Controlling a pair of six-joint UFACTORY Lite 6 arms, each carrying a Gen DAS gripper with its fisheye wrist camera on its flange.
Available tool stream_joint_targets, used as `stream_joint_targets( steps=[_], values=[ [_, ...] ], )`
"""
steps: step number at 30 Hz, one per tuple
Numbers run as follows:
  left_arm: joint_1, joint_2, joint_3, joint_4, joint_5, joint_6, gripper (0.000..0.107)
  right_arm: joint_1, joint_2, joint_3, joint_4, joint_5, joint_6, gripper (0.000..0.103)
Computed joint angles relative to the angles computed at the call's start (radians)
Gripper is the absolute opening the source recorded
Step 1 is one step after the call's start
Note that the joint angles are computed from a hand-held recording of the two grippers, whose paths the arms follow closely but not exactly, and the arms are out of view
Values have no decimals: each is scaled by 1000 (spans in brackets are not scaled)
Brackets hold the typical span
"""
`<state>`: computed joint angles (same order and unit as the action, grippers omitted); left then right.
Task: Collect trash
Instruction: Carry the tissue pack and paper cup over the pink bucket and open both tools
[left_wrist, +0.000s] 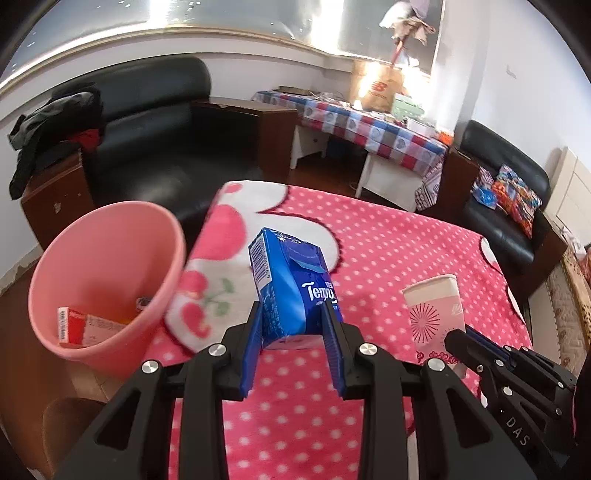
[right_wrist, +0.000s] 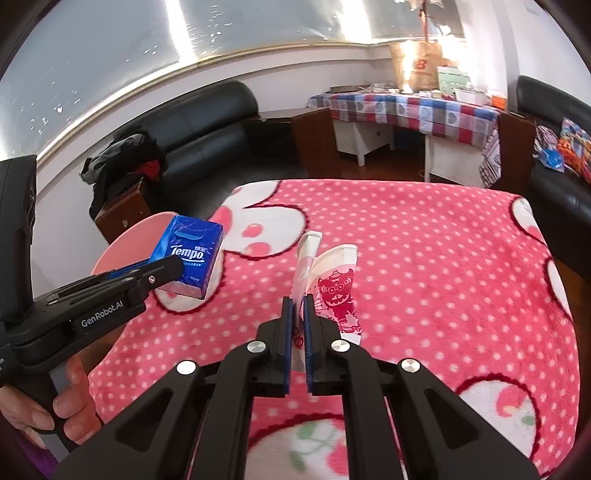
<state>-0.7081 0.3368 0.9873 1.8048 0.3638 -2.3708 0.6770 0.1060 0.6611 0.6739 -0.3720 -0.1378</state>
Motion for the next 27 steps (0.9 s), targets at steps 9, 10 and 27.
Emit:
stream_joint_targets(
  steps=[9,10,27],
  values=[
    [61,-159,-177,121,33,-129,31,96,108,173,166,40,-175,6],
    [74,-179,-198,133,34,-141,31,99,124,196,172,48,-187,6],
    [287,-378,-419,398,27,-355,31,220,406,653,672,111,-775,6]
  ],
)
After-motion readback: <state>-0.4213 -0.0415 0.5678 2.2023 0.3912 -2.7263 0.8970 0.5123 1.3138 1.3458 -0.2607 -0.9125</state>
